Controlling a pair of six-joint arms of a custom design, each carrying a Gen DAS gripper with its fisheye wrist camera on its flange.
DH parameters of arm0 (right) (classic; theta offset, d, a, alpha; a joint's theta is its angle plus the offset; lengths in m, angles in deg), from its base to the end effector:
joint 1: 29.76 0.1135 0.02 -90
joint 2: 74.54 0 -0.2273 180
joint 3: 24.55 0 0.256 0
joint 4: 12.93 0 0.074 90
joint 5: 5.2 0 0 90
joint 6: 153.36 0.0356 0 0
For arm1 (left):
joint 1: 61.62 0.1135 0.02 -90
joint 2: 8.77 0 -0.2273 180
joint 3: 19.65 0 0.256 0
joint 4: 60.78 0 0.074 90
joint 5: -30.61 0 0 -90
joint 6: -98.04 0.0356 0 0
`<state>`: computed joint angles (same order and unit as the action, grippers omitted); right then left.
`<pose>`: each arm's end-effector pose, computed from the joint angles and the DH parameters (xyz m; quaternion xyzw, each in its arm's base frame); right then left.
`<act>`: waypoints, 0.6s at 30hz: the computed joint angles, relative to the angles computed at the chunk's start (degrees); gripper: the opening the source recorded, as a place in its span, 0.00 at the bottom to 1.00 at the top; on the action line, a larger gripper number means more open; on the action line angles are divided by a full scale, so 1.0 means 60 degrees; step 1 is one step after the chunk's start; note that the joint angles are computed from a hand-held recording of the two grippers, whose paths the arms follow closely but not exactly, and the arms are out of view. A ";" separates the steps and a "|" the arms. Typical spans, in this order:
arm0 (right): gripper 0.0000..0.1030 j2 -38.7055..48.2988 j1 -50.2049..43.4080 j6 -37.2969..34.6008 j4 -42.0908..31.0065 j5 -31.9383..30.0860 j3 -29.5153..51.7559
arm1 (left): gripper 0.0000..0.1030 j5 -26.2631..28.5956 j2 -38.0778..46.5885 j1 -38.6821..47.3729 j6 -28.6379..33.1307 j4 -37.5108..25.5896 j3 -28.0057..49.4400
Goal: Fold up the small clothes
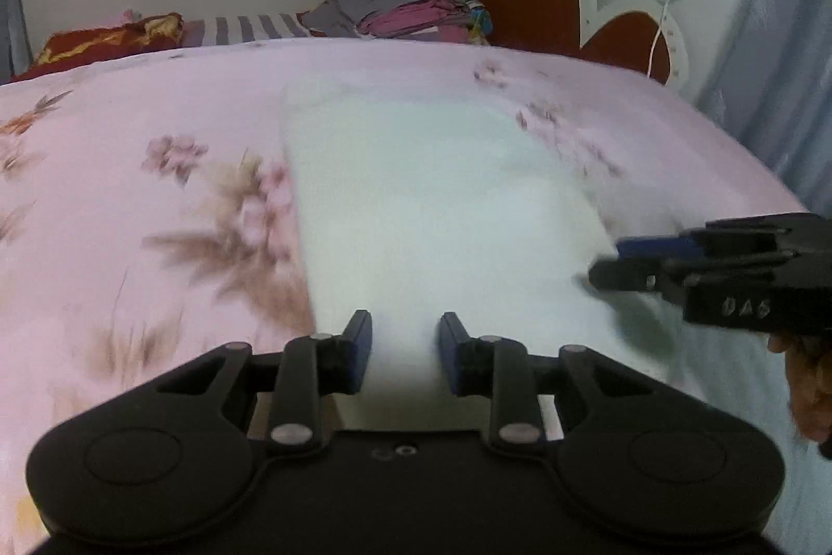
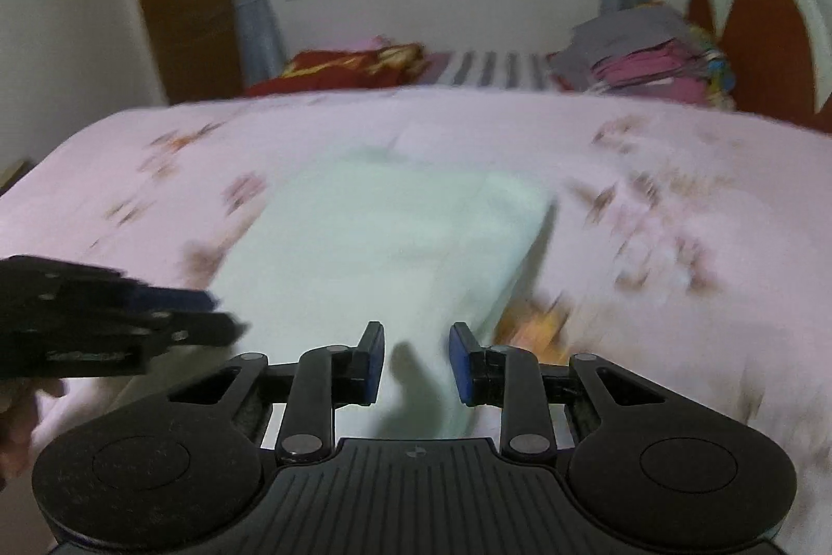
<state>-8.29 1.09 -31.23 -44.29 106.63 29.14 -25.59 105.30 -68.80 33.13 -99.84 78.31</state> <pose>0.2261 0.1196 0.1916 0.0842 0.9027 0.0521 0.4187 0.4121 -0.0719 0.1650 0.3373 0.8528 -0.2294 0.3261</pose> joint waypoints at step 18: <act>0.28 -0.0176 0.1854 0.3437 -0.2603 0.2346 0.0834 | 0.75 0.0157 -0.0858 0.0672 0.0174 -0.0063 0.0008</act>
<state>-9.35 12.21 -10.61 -59.90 120.71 34.14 -24.65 100.15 -64.77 34.17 -100.22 78.37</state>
